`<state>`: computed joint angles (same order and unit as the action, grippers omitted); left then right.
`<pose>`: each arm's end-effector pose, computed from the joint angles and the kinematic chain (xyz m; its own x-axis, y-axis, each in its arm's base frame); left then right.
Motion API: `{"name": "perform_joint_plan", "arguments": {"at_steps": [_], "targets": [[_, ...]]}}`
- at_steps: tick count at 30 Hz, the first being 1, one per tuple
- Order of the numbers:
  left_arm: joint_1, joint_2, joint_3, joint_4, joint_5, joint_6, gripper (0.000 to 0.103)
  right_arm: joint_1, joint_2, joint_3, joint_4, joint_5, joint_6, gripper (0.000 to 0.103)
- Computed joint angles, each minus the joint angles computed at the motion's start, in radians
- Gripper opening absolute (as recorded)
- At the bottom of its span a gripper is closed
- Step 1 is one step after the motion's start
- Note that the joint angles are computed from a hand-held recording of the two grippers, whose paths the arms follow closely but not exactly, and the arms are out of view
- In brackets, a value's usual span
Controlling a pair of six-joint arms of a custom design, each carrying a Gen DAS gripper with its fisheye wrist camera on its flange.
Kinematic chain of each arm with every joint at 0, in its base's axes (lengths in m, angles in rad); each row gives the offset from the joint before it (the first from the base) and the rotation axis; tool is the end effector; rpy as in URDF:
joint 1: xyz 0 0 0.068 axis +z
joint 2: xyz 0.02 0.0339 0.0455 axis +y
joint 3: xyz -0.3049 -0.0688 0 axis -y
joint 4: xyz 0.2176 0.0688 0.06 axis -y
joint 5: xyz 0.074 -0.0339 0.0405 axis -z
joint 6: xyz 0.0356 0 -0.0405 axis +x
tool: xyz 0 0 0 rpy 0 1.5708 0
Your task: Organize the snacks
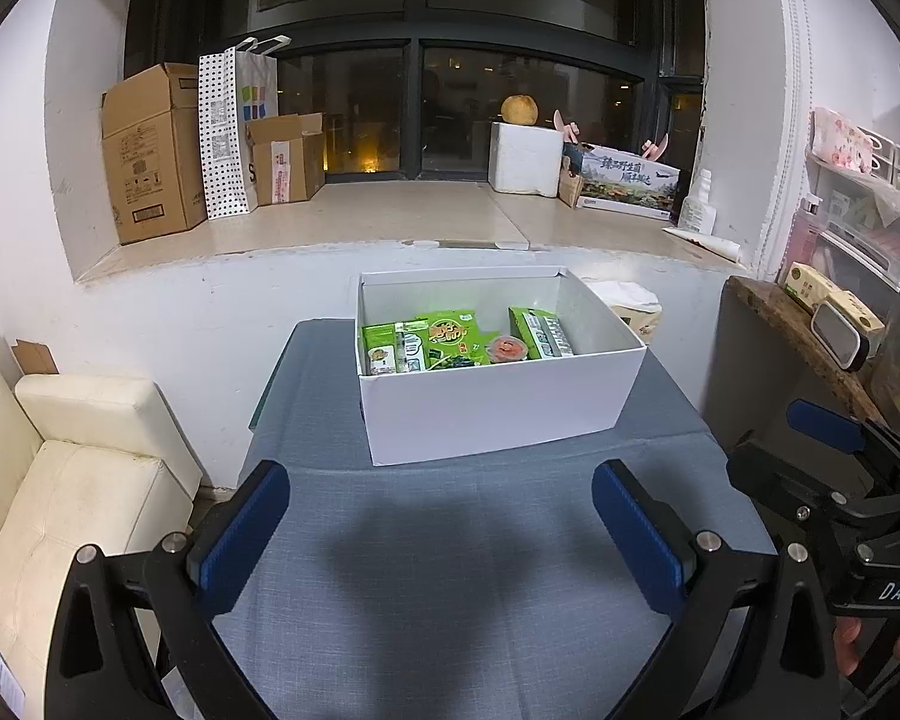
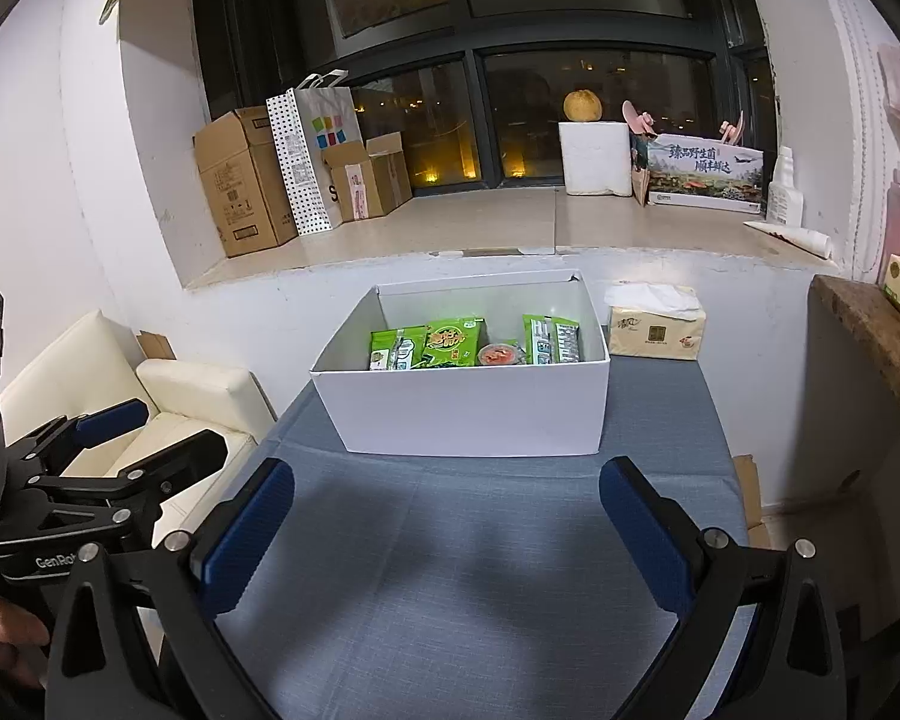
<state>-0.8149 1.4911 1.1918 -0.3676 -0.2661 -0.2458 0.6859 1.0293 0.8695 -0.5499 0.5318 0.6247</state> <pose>0.2170 -0.2166 0.3436 -0.5479 0.2389 -0.8017 0.4402 0.8973 -0.0334 0.1404 0.0916 0.3312 -0.5542 0.1978 -0.8085 0.0936 0.9800 0.1756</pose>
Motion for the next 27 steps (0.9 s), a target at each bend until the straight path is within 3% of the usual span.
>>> {"name": "perform_joint_plan", "arguments": {"at_steps": [27], "targets": [[0.004, -0.001, -0.008, 0.005, 0.007, 0.000, 0.103, 0.017, -0.003, 0.005, -0.007, 0.017, 0.007, 0.103]]}}
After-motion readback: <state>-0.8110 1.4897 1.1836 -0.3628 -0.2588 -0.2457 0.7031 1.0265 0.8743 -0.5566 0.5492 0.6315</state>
